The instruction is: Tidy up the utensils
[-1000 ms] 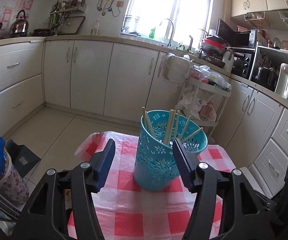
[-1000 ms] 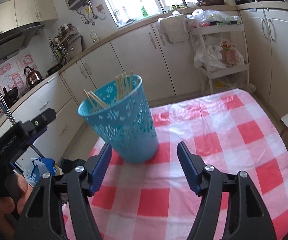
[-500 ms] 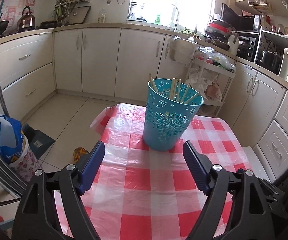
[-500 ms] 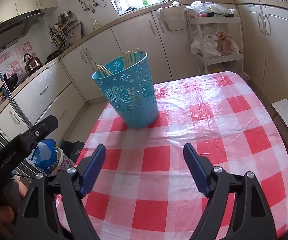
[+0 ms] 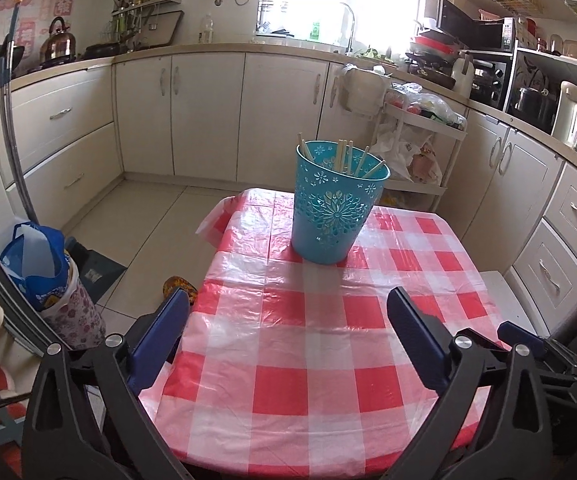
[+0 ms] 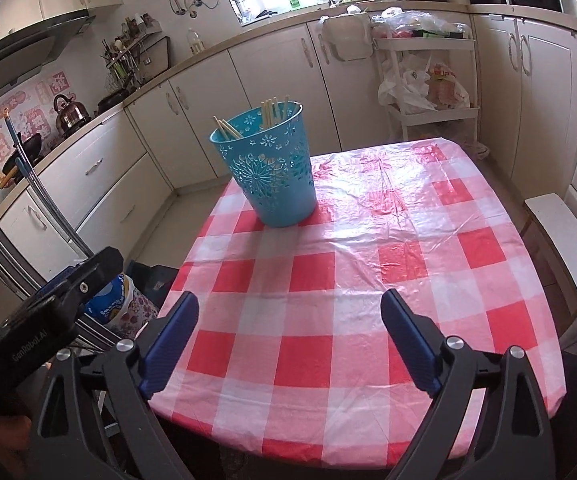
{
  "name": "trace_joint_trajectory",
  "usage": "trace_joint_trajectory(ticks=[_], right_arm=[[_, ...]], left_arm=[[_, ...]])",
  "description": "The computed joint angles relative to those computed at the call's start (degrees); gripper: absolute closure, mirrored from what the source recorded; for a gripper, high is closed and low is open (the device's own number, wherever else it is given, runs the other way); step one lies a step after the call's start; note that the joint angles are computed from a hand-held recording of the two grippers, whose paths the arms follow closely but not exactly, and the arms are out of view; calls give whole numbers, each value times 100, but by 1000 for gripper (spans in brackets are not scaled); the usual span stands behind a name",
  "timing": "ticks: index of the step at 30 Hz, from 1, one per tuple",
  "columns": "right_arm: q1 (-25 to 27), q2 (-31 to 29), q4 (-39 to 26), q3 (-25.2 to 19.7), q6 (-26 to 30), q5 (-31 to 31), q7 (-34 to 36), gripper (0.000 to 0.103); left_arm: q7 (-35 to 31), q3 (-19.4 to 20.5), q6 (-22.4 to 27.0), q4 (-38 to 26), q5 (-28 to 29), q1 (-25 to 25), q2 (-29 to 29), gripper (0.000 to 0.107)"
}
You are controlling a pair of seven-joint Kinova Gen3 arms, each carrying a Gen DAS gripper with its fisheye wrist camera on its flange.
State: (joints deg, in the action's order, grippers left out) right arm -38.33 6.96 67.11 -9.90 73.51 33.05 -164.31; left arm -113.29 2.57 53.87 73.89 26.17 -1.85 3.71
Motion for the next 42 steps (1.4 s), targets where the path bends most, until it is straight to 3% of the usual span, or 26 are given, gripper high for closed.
trace_joint_trajectory(ticks=[4,9,15,19,28,35,42], right_arm=[[-268,-86,-233,-141,532,194,-101,8],[-518,-82,-633,-278,1181,120,-128,7],[-875,-83,-808,-427,1589,47,-492,7],[-1242,-61,-892,-518,1901,374,-841,7],[-1750,68,-1282,-549,2433,726,-1124,7],[-2350,330,-1849,-393,2834,1241,-744,7],[-2699,354,-1956,-226,2955,1463,-684,7]], left_arm=[[144,-66,379,-41,-220,-3,-234,12],[439,-191,895,-83,-460,-18,-484,12],[357,-387,1498,-102,-347,-91,-717,12],[277,-533,2011,-223,-310,-65,-867,12],[138,-555,1896,-53,-845,-25,-1341,12],[35,-871,1926,-6,-597,-74,-1456,12],[-96,-1029,2045,-16,-368,-104,-1535,12]])
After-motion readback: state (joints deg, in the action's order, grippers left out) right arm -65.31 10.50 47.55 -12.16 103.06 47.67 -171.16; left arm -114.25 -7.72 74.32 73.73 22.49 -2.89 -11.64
